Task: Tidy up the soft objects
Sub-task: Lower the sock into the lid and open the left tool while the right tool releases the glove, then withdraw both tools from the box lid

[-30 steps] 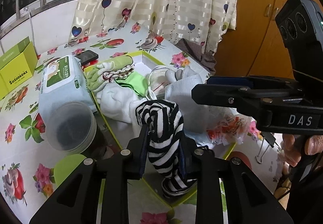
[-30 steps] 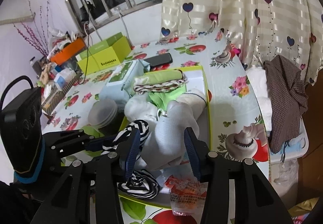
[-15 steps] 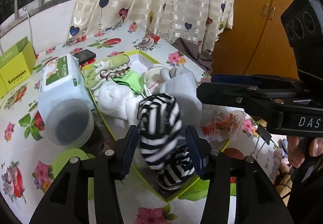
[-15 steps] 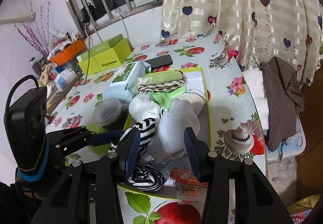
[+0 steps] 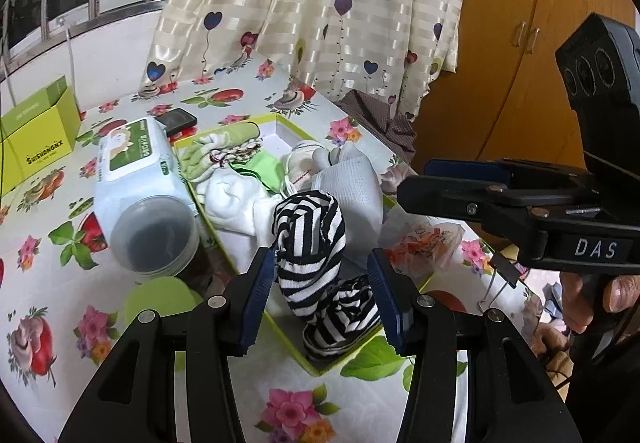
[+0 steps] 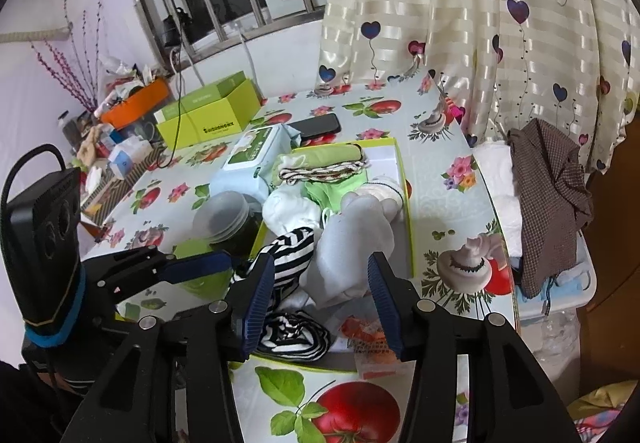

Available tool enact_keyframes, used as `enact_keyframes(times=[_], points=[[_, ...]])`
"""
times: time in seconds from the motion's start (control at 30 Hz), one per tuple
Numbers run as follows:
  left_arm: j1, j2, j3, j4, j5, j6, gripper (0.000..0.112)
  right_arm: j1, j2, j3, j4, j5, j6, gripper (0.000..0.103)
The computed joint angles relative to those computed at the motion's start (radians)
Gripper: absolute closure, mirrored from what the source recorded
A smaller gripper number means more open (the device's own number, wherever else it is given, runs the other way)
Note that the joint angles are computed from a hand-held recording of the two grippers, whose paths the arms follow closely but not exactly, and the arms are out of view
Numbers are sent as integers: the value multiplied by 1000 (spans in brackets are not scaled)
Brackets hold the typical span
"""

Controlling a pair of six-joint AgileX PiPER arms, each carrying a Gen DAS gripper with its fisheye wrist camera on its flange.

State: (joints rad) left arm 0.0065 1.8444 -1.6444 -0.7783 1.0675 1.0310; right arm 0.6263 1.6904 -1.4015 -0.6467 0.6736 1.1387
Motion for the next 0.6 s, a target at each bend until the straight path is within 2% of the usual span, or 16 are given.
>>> enact_keyframes(times=[0.23,0.6], points=[[38,-50,49,-28,-5,18,62,64,-2,-19,-39,66,30,46],[112,-129,153,-45,-40,27,62,207,79,-107,-101,253,54,40]])
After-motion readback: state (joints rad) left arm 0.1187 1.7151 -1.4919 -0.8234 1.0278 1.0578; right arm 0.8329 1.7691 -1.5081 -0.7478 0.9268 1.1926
